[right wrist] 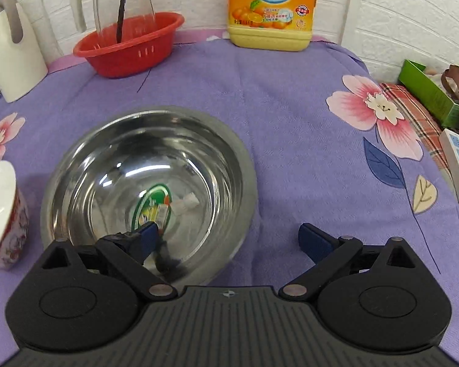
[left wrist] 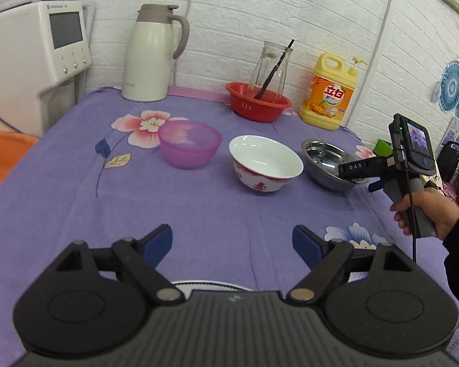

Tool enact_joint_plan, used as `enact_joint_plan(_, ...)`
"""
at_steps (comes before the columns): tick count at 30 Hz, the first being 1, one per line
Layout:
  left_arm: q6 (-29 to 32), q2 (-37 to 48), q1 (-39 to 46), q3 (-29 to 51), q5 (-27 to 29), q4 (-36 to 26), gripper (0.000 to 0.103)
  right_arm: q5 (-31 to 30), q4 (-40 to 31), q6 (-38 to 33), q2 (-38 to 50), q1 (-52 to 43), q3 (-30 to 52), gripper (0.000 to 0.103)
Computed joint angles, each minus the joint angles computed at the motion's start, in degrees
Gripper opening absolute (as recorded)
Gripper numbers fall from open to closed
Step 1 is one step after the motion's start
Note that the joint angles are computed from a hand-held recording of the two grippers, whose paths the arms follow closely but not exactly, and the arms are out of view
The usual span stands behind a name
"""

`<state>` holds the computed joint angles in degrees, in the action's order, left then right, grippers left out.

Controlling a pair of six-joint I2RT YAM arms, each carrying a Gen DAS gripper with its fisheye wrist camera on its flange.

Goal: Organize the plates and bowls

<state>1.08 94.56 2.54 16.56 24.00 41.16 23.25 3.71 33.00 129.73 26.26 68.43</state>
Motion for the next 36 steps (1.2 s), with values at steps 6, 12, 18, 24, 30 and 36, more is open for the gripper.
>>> enact_joint_plan(6, -0.4, 0.2, -3.9, 0.8, 0.0, -0.9, 0.092, -3.1, -1.7, -3.1, -5.9, 2.6, -7.4, 0.103)
enact_joint_plan(12, -0.6, -1.5, -9.9, 1.7, -3.3, -3.0, 0.100, -1.2, 7.8, -2.6, -13.3, 8.2, -21.2, 0.103)
enact_joint_plan(18, -6.5, 1.6, -17.3, 9.8, -8.1, -8.1, 0.100, 7.2, 23.2, 2.1, -9.3, 9.5, -24.9, 0.103)
enact_joint_plan(24, -13.8, 16.6, -23.9, 29.8, -11.5, -19.8, 0.100, 9.3, 28.1, 1.4, -3.0, 9.4, -22.1, 0.103)
enact_joint_plan(30, -17.0, 27.2, -30.1, 40.8, -23.1, -22.5, 0.100, 9.8, 32.3, 1.1, -3.1, 9.9, -25.1, 0.103)
enact_joint_plan(36, -16.8, 31.3, -32.4, 43.8, -28.6, -21.8, 0.100, 11.2, 34.1, 0.0, -1.5, 10.2, -24.9, 0.103)
